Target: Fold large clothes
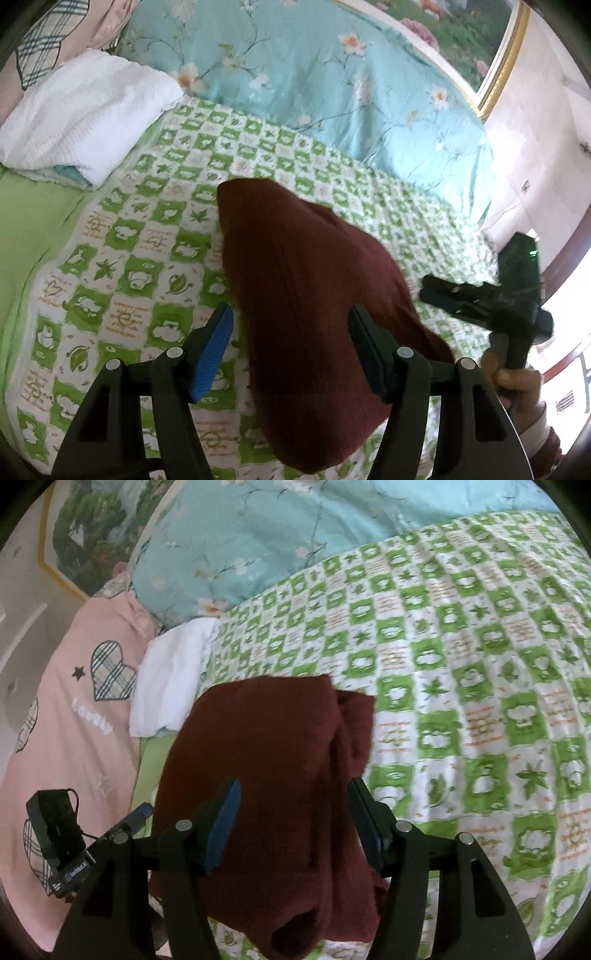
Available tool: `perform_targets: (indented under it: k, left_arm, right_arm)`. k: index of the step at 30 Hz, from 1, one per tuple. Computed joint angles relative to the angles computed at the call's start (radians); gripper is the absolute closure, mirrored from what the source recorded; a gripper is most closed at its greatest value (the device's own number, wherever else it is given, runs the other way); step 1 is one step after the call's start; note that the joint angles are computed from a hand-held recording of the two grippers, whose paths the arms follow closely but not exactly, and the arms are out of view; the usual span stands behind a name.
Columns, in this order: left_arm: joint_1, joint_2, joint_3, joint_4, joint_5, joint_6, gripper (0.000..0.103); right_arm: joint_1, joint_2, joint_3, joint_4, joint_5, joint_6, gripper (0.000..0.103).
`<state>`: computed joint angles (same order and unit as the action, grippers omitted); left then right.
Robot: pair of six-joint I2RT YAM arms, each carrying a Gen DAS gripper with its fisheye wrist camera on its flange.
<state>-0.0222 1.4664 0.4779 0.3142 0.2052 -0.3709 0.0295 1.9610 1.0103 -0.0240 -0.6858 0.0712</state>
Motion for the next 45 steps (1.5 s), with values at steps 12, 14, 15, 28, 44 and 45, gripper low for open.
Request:
perform_targets:
  k: [12, 14, 15, 28, 44, 45]
  left_arm:
    - [-0.07, 0.117, 0.035, 0.032, -0.015, 0.047, 0.046]
    - [-0.088, 0.109, 0.059, -0.001, -0.021, 0.06, 0.05]
    - [-0.101, 0.101, 0.067, -0.014, -0.029, 0.068, 0.052]
    - [-0.321, 0.187, 0.118, -0.087, -0.395, 0.187, 0.048]
    - [-0.458, 0.001, -0.145, 0.032, -0.495, 0.096, 0.048]
    - [-0.479, 0.043, -0.128, 0.042, -0.549, 0.098, 0.049]
  right_arm:
    - [0.046, 0.093, 0.09, -0.064, 0.034, -0.024, 0.085]
    - [0.033, 0.032, 0.066, -0.042, 0.024, -0.027, 0.087]
    - [0.017, -0.008, 0.05, -0.024, 0.002, -0.025, 0.087]
    - [-0.015, 0.135, 0.053, 0.013, 0.057, -0.02, 0.084]
    - [0.037, -0.155, -0.25, 0.138, 0.025, -0.043, 0.08]
    - [0.048, -0.142, -0.249, 0.141, 0.035, -0.037, 0.08]
